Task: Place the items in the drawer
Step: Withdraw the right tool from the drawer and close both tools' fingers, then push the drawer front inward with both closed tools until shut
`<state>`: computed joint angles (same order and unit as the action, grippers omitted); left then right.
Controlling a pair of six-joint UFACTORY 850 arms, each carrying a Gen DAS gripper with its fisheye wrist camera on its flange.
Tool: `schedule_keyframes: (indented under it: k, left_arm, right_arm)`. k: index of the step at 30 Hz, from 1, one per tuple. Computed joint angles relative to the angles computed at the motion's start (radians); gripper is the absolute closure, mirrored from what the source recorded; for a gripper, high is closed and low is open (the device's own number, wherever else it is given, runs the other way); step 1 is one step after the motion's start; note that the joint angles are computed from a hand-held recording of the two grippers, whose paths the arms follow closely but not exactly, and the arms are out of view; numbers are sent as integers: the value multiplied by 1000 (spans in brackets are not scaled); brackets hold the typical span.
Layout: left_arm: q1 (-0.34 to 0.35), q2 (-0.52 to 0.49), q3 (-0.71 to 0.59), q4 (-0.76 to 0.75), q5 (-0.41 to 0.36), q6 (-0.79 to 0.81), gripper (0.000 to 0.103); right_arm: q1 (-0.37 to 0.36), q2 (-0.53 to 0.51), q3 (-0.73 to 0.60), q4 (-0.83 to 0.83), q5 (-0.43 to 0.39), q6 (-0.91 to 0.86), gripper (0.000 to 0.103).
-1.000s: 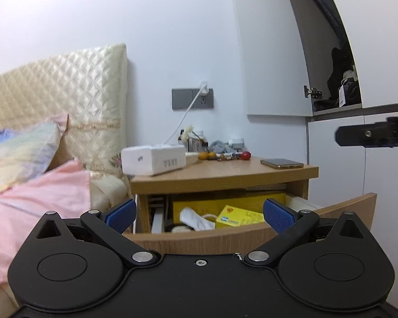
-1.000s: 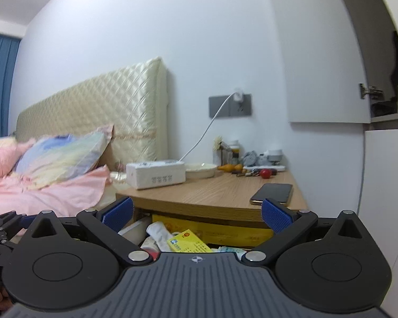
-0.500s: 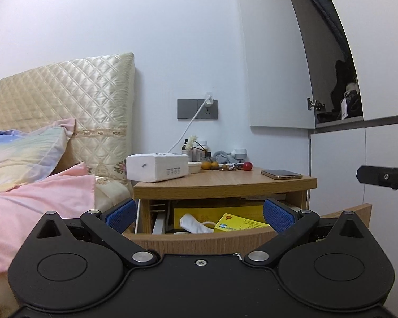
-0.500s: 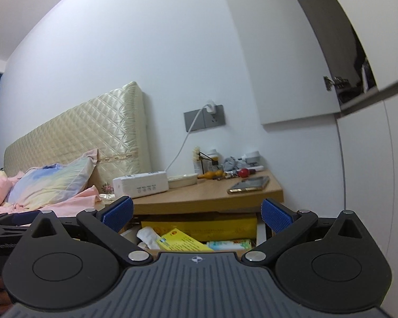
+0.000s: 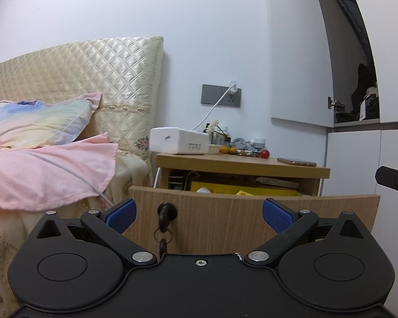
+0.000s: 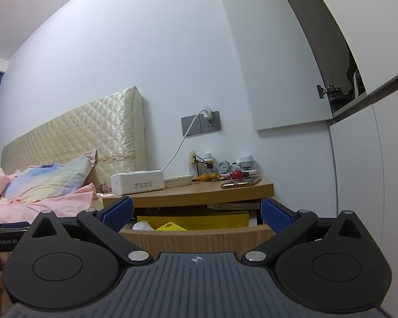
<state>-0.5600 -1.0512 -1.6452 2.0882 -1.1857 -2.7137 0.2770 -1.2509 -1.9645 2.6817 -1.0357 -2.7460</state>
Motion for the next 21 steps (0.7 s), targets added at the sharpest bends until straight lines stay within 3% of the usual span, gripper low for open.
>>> schedule_keyframes:
  k: [6, 8, 12, 16, 21]
  left_arm:
    - [-3, 13, 34, 23, -7, -32, 8]
    - [-5, 17, 41, 24, -9, -24, 17]
    - [-2, 25, 53, 32, 3, -28, 32]
    - [1, 29, 66, 38, 2, -42, 38]
    - [3, 32, 76, 47, 6, -48, 52]
  right_arm:
    - [17, 9, 40, 37, -35, -39, 10]
    - [22, 12, 49, 45, -44, -54, 18]
    - [29, 12, 38, 43, -10, -38, 49]
    - [36, 6, 30, 56, 12, -34, 61]
    - [43, 6, 36, 68, 16, -43, 63]
